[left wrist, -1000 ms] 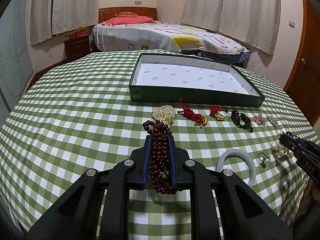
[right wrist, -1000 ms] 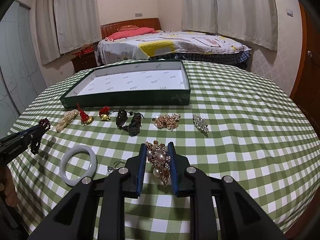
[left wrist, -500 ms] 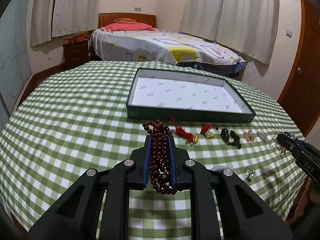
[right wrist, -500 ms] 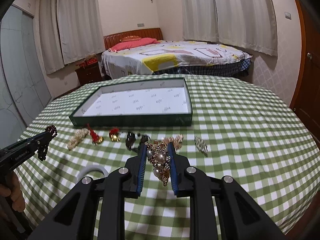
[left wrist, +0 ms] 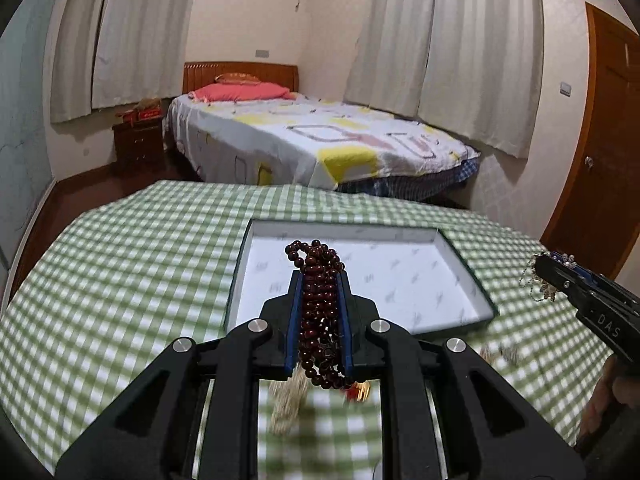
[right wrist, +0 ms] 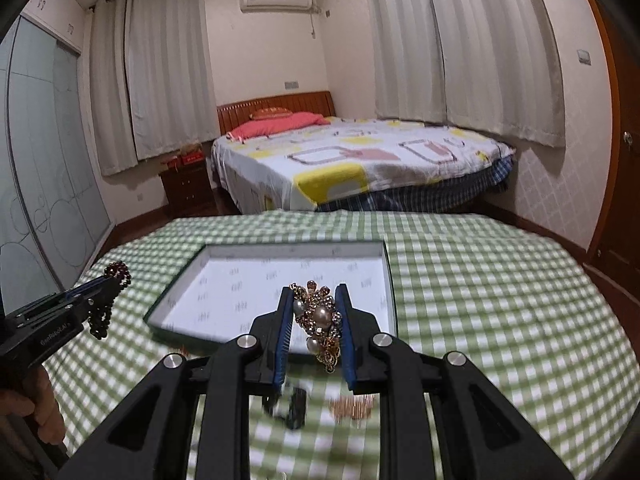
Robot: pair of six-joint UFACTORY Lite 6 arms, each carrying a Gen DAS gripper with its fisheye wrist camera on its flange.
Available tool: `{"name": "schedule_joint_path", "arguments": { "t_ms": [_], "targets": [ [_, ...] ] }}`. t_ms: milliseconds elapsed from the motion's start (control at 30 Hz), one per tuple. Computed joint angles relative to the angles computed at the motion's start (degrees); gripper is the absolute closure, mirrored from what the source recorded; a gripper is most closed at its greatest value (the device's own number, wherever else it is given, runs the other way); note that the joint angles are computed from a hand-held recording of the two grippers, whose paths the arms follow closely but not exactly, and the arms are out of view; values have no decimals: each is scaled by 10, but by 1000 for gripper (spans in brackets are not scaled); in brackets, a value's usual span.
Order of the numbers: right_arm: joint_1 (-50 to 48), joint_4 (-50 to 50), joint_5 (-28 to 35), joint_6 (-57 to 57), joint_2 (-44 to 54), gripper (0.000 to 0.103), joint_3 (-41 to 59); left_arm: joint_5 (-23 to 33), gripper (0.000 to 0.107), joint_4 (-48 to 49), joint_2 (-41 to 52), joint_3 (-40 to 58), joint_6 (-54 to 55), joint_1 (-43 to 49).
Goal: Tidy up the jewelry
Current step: 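Carry the bracelet and brooch into the green box while both tools open to release, then withdraw the left tool from the box while the right tool grasps the pearl ring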
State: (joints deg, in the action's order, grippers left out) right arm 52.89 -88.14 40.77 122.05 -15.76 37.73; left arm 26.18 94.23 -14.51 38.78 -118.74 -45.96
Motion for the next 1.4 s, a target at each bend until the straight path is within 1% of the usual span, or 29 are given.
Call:
{"name": "schedule_joint_path", "arguments": {
  "t_ms": [67,133,200,233,367,433,500,600,633,700,767,867,933,1000,1033,1100,1200,1267,1333,1400],
  "targets": [
    [-36,-29,-26,4,23,81,22,-24,91,39,55,54,-23,28],
    [-69,-58,-51,15,52,81,41,-36,91,70,95,87,-44,45],
    [-97,-87,-78,37,80,81,52,-51,91,106,161,131,-71,62],
    [-118,-112,-100,57,107,81,61,-57,91,114,179,142,-78,67],
    [-161,-182,-150,125,185,81,80,-98,91,165,291,197,-129,99],
    [-184,-216,-178,157,226,81,94,-115,91,170,340,223,-131,112],
    [-199,-233,-198,172,263,81,111,-132,91,171,367,238,-132,125],
    [-214,-219,-221,156,294,81,130,-160,91,180,398,254,-142,145],
    [-217,-211,-226,147,299,81,135,-170,91,161,410,263,-121,150],
    [-223,-199,-238,133,312,81,143,-179,91,125,422,274,-85,155],
    [-232,-197,-250,126,322,81,150,-186,91,129,427,273,-94,156],
    [-237,-194,-256,122,333,80,154,-185,85,162,426,265,-132,158],
    [-241,-193,-258,123,335,80,155,-184,78,141,430,269,-115,157],
    [-242,-202,-259,133,331,78,150,-186,74,144,432,270,-118,158],
    [-246,-211,-261,143,330,74,148,-182,69,150,431,268,-122,156],
    [-248,-224,-261,156,326,72,143,-179,62,141,432,270,-113,154],
    [-252,-234,-265,165,317,67,137,-176,58,129,434,275,-100,149],
    [-248,-224,-258,157,297,65,124,-175,54,166,427,268,-140,149],
    [-237,-198,-246,134,272,64,112,-170,49,240,404,244,-220,147],
    [-222,-173,-229,117,241,64,94,-161,47,290,379,219,-276,143]
  ]
}}
